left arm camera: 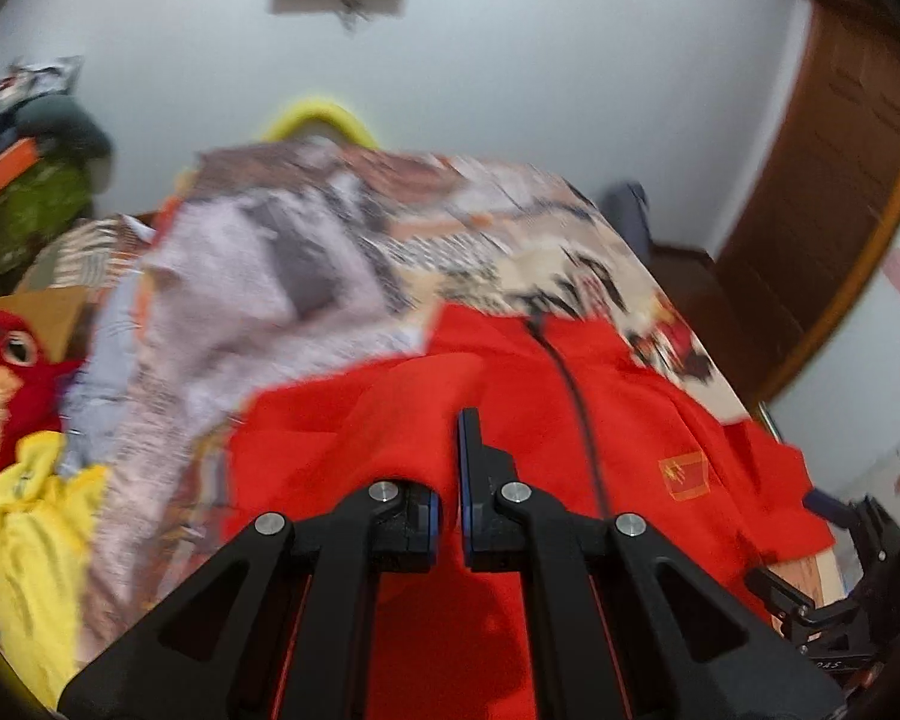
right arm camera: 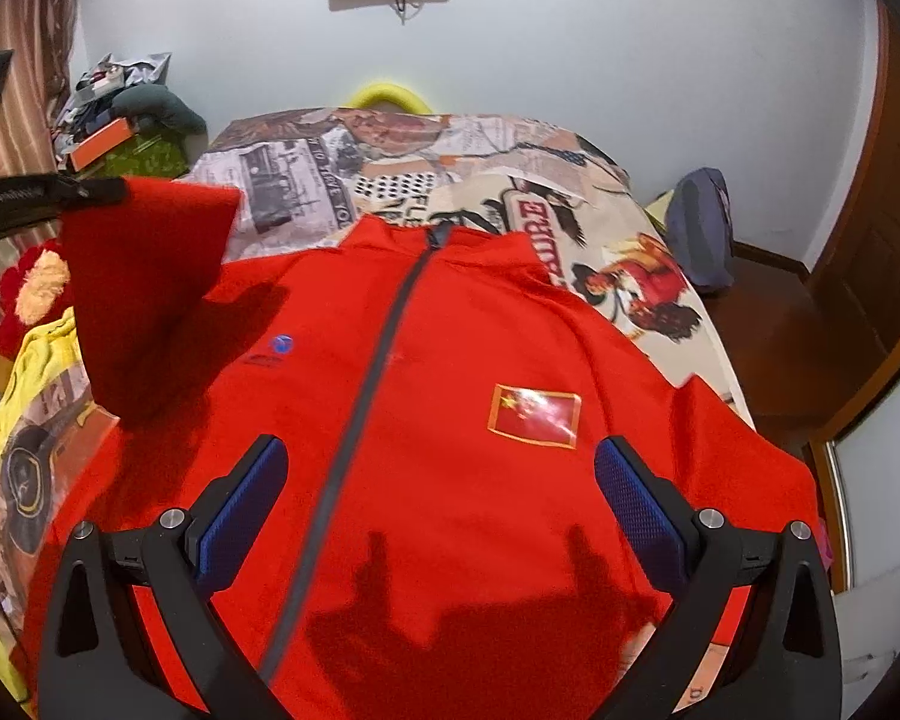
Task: Fold large clothes
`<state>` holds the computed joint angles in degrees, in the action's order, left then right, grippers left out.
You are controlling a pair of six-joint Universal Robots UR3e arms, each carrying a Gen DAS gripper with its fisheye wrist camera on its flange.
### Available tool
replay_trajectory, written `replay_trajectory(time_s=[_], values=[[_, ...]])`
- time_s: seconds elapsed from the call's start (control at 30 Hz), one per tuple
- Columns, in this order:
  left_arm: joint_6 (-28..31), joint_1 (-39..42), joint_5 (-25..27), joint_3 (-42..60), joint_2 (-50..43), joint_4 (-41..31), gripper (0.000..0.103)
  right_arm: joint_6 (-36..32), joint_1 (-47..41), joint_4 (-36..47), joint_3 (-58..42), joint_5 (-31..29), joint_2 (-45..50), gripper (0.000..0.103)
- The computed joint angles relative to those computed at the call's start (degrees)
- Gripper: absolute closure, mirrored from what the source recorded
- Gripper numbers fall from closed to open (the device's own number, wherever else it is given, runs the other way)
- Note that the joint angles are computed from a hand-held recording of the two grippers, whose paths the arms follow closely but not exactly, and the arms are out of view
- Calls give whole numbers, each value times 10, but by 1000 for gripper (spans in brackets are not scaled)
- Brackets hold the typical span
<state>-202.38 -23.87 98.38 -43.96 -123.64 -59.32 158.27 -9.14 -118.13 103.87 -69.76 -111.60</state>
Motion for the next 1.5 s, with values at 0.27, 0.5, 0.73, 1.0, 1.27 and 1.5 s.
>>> replay_trajectory(time_s=[0.27, 0.5, 0.73, 1.0, 1.27, 1.5], values=[[-9, -70, -34, 205, -181, -121, 99, -54, -58, 48, 22, 12, -34, 2], [8, -91, -71, 128, -163, -127, 74, -78, -70, 90, 26, 7, -62, 2], [30, -93, -62, -111, 5, -29, 47, -71, -20, 101, -9, -20, -60, 2], [35, -11, -1, -430, 274, 57, 40, -6, 146, 30, -64, -82, 13, 2], [94, 140, -25, -634, 465, 66, 40, 56, 331, -34, -153, -145, 204, 3], [141, 220, -45, -747, 529, 107, 39, 67, 414, -39, -250, -146, 350, 13]])
